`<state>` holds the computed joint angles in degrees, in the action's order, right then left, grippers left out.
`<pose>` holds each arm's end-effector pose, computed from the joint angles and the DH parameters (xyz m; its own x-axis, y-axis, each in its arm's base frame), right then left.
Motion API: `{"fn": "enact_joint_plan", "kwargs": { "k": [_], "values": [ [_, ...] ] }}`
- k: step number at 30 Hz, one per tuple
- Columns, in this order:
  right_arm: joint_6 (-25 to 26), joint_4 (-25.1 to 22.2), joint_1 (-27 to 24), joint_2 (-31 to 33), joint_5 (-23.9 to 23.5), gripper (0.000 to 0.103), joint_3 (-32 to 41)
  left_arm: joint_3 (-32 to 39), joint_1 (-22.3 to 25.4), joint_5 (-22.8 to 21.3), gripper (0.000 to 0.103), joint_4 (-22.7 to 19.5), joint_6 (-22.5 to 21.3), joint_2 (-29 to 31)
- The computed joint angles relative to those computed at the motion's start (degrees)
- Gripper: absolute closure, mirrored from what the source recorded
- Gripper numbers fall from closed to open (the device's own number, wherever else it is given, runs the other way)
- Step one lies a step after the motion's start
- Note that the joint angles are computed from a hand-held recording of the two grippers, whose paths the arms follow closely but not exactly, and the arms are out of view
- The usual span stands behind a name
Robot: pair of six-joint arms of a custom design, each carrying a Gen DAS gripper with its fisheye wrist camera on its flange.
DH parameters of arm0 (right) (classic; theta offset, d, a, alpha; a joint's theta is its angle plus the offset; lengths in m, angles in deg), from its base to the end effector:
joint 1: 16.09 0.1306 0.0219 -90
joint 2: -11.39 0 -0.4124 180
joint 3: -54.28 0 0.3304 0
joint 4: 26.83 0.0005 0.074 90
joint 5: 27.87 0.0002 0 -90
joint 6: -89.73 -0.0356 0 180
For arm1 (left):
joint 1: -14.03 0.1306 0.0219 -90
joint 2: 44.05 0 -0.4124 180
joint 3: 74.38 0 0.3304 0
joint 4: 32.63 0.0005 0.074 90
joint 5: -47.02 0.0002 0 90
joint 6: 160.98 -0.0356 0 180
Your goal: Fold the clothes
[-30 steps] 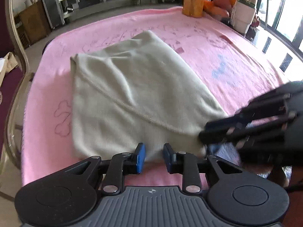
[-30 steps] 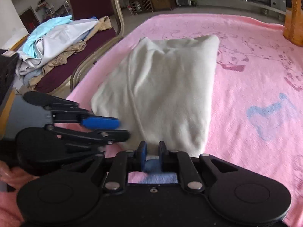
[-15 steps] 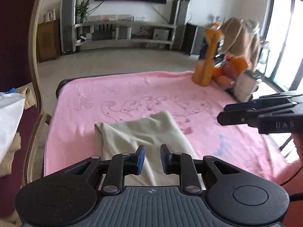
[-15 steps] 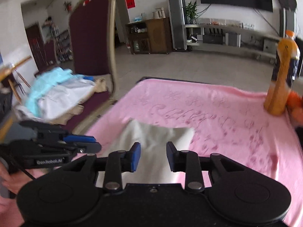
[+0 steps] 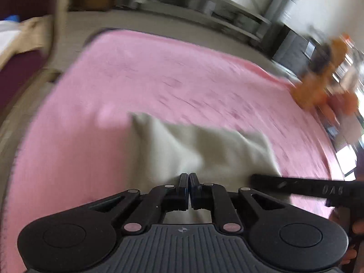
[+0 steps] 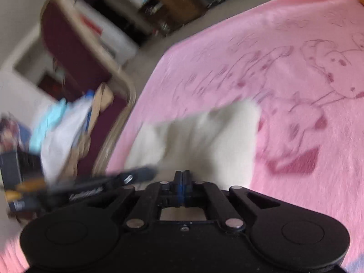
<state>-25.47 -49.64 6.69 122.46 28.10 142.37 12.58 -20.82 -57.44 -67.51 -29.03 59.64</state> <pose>0.4962 0.2295 0.3121 -0.8878 0.0099 -0.4601 -0.3345 0.6728 0.6598 0.4177 -0.2806 0.3510 -0.7632 -0.2573 -0.5927 -0.1131 0.9563 -0.2696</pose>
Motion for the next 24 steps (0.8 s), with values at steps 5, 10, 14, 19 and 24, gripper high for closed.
{"fn": "enact_joint_plan", "kwargs": {
  "k": [5,10,14,19,24],
  "values": [
    [-12.45,10.73,-2.21,0.50,5.63,0.103,-3.94,2.68,-0.80,-13.74,0.093,-6.48,5.19,0.75],
    [-3.55,8.95,0.06,-2.87,17.47,0.095,-3.57,2.44,0.14,-15.43,0.097,-7.20,7.40,-1.40],
    [-5.34,9.09,-0.66,-1.68,11.55,0.095,-1.86,2.78,-1.05,-7.12,0.097,0.73,-3.94,-1.26],
    [-12.90,7.52,-2.29,3.69,-7.04,0.093,1.48,8.58,-1.64,-1.05,0.085,0.26,-14.24,5.48],
    [-18.05,12.75,-2.71,6.50,-5.47,0.102,0.78,10.16,0.73,-8.62,0.091,-2.60,-7.57,8.37]
  ]
}}
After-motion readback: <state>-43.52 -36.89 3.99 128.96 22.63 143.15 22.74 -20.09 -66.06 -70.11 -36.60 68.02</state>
